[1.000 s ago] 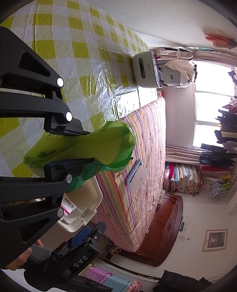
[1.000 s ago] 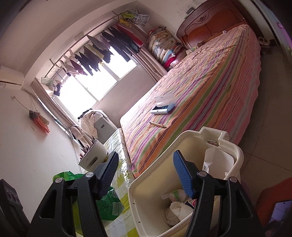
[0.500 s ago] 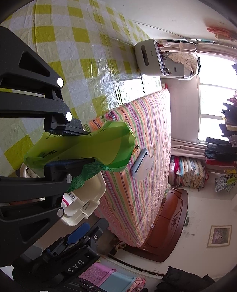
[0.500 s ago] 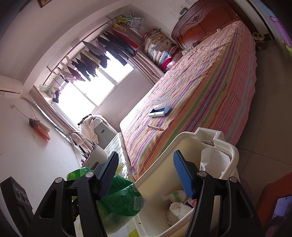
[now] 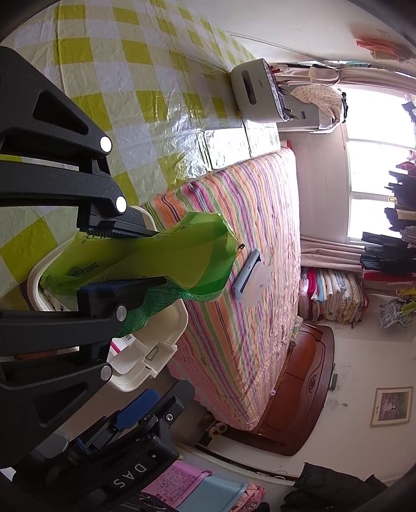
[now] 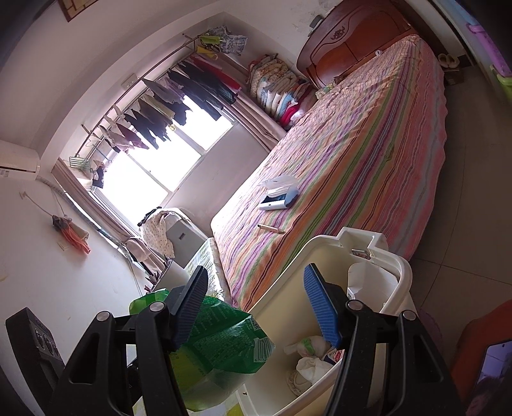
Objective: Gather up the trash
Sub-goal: 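Open the right tool to drop the tissue while the left tool drops the wipes packet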
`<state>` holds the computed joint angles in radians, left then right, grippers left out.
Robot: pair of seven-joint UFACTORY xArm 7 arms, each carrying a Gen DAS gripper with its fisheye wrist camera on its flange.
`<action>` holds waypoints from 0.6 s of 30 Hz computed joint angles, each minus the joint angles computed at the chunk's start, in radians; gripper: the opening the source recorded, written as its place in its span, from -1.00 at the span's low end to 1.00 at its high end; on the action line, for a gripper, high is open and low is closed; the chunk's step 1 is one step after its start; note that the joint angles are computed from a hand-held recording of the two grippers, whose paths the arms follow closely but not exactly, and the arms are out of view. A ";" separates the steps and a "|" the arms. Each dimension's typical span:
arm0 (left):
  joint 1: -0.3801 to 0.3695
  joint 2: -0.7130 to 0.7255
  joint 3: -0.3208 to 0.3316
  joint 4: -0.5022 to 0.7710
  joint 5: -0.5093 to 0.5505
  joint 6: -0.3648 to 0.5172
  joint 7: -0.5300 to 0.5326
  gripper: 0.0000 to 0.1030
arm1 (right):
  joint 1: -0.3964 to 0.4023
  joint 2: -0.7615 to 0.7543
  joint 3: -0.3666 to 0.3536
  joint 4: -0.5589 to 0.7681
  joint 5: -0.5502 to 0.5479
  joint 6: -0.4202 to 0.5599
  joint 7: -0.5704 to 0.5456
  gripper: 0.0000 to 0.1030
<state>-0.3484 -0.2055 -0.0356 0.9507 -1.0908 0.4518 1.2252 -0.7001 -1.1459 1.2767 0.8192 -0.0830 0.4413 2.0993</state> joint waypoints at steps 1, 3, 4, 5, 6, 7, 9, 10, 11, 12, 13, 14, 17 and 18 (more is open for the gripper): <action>-0.002 0.001 -0.003 -0.001 0.001 -0.003 0.001 -0.60 | 0.004 -0.004 -0.001 -0.004 0.001 0.000 0.004 0.18; -0.006 0.003 -0.006 -0.004 0.000 -0.006 0.005 -0.60 | 0.007 -0.009 -0.002 -0.007 0.001 0.001 0.011 0.18; -0.008 0.005 -0.009 -0.004 0.000 -0.008 0.004 -0.60 | 0.009 -0.011 -0.003 -0.009 0.001 0.001 0.013 0.18; -0.010 0.007 -0.011 -0.005 -0.001 -0.011 0.004 -0.60 | 0.011 -0.013 -0.003 -0.011 0.001 0.001 0.016 0.18; -0.012 0.009 -0.014 -0.005 0.000 -0.015 0.003 -0.60 | 0.012 -0.014 -0.005 -0.012 0.000 0.001 0.017 0.18; -0.014 0.014 -0.018 -0.004 0.003 -0.021 -0.003 -0.60 | 0.013 -0.016 -0.005 -0.013 0.000 0.001 0.020 0.18; -0.013 0.025 -0.023 0.001 0.019 -0.020 -0.029 -0.54 | 0.015 -0.020 -0.006 -0.016 -0.002 0.001 0.024 0.18; -0.012 0.033 -0.023 0.006 0.030 -0.006 -0.043 -0.54 | 0.016 -0.022 -0.007 -0.017 -0.003 0.000 0.026 0.18; -0.009 0.038 -0.025 0.009 0.038 0.001 -0.057 -0.54 | 0.016 -0.022 -0.007 -0.016 -0.004 0.002 0.027 0.18; -0.007 0.043 -0.029 0.010 0.047 -0.003 -0.072 -0.53 | 0.015 -0.021 -0.008 -0.015 -0.005 0.002 0.027 0.18; -0.006 0.048 -0.031 0.011 0.054 -0.004 -0.081 -0.52 | 0.016 -0.021 -0.008 -0.016 -0.006 0.000 0.027 0.18; -0.004 0.051 -0.034 0.012 0.061 -0.008 -0.087 -0.40 | 0.017 -0.022 -0.008 -0.017 -0.006 0.000 0.029 0.18; -0.010 0.042 -0.041 -0.004 0.059 -0.045 -0.078 0.30 | 0.018 -0.028 -0.009 -0.016 -0.008 0.002 0.033 0.18; -0.017 0.030 -0.038 -0.014 0.034 -0.067 -0.051 0.47 | 0.021 -0.031 -0.010 -0.018 -0.009 0.004 0.035 0.18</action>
